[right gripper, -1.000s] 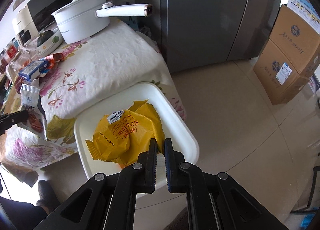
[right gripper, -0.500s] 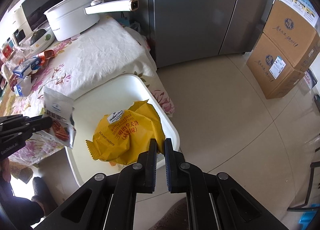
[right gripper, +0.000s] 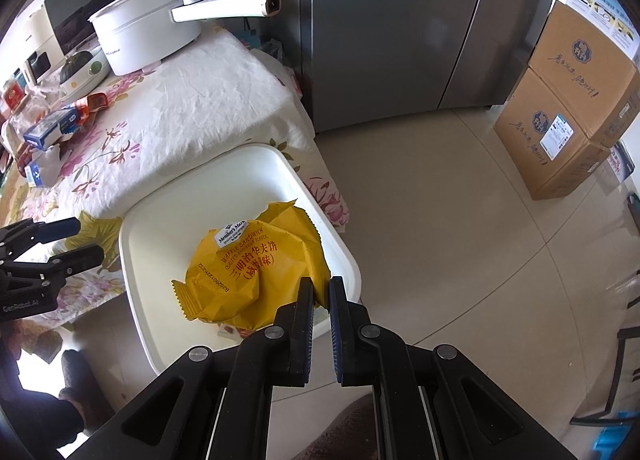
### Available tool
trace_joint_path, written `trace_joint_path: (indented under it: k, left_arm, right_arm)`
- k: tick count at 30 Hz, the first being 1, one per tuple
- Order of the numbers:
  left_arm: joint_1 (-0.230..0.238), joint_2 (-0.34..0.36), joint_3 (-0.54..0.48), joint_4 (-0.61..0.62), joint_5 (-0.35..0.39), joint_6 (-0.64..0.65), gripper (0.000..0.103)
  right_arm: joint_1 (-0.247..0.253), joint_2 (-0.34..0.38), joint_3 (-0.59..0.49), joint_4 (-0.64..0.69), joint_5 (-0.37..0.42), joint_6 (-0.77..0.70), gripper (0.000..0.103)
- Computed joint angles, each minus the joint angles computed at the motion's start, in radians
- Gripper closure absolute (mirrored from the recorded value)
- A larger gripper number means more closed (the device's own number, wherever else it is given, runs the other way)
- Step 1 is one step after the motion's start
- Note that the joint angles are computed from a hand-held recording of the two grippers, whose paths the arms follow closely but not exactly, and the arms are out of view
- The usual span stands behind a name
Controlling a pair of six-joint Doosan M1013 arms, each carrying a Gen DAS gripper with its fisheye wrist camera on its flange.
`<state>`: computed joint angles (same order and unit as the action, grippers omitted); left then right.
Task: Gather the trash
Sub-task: 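Open the left gripper to drop the pecan bag while the right gripper releases the yellow bag, then move both grippers back over the table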
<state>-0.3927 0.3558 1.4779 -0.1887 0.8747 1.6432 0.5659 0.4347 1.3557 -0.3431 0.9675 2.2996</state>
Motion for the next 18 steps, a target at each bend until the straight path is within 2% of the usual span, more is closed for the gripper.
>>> trace_joint_path:
  k: [4,5,6,8,18]
  left_arm:
    - [0.005,-0.001,-0.001,0.003,0.005,-0.010,0.027]
    - [0.007,-0.001,-0.001,0.006,0.007,-0.014,0.026]
    - [0.008,-0.002,0.000,0.008,0.008,-0.017,0.026]
    - [0.012,-0.004,0.000,0.011,0.010,-0.021,0.025]
    - [0.039,-0.018,0.005,0.007,0.011,-0.026,0.021]
  right_arm:
    - [0.000,0.009,-0.013,0.013,0.008,-0.009,0.090]
    - [-0.002,0.011,-0.018,0.029,0.011,-0.019,0.082]
    - [-0.004,0.014,-0.023,0.043,0.016,-0.023,0.066]
    - [-0.001,0.012,-0.023,0.031,0.009,-0.005,0.048]
    - [0.014,0.036,-0.075,0.017,0.024,0.001,0.039]
